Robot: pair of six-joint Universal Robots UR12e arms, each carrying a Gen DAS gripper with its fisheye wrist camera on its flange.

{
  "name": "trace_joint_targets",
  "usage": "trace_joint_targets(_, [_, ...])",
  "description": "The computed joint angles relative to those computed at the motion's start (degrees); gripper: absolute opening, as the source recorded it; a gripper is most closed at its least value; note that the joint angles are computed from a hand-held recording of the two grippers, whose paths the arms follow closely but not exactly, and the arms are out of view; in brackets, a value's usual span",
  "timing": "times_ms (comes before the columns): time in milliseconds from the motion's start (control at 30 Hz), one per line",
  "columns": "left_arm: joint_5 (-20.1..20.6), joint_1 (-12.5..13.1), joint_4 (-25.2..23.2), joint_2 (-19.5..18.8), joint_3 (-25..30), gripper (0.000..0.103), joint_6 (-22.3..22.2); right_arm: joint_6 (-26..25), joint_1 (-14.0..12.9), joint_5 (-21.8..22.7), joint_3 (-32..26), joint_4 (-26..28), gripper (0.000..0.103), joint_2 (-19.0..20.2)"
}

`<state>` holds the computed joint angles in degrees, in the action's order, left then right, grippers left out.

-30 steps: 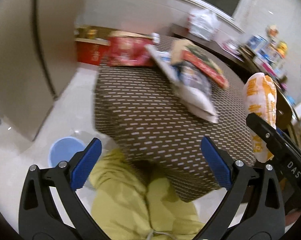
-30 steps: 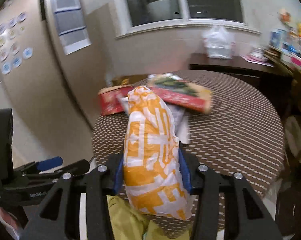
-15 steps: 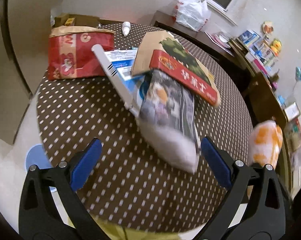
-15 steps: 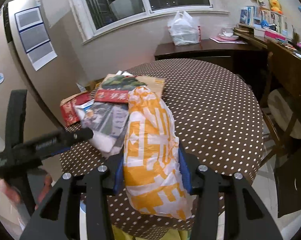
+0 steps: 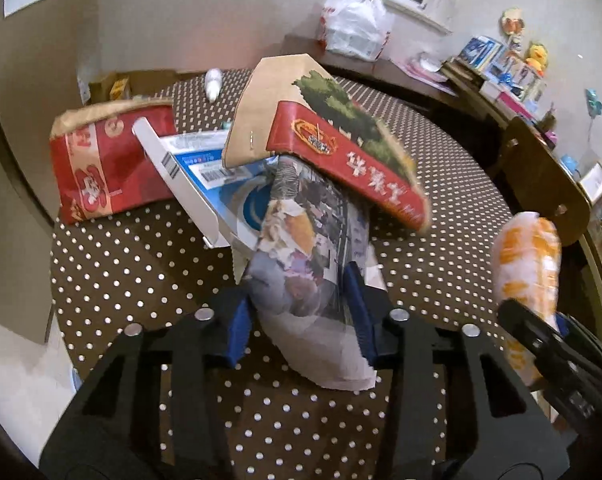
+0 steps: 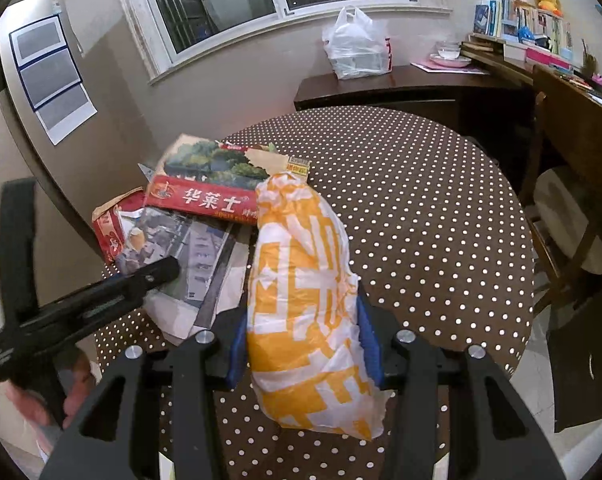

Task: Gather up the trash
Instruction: 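Grasp the folded newspaper with the left gripper while the right gripper holds the snack bag, then carry both items over the blue wastebasket and open both grippers to drop them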

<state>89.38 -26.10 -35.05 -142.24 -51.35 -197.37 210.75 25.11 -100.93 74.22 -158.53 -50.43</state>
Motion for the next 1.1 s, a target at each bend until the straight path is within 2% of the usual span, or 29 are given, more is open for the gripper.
trace_joint_targets(200, [1.35,-0.61,3.35,3.03,-4.2,0.035,1.57,-0.01,0.24,0.03,1.33,-1.54,0.046,-0.86])
trace_joint_targets(333, [5.47,-1.42,6.48,4.79,-6.84,0.033,3.45,-0.43,0.76,-0.15,2.08,-2.79,0.046,-1.42])
trace_joint_targets(533, [8.99,-1.95,9.24,6.22,-8.18,0.033,5.24,-1.25,1.45,-0.08,2.8,-5.05,0.046,-2.02])
trace_joint_targets(667, [11.22,-2.15,13.81,7.51,-10.02,0.033,7.3,-0.87,1.59,-0.7,2.76,-5.22,0.046,-2.25])
trace_joint_targets(833, [12.31,-2.0,15.39,8.82,-11.74,0.033,7.49,-1.25,1.77,-0.71,2.18,-6.11,0.046,-2.2])
trace_joint_targets(1100, [17.59,-1.38,15.96,11.77,-16.47,0.033,5.22,-6.73,3.28,2.52,-2.29,-6.63,0.046,-0.14])
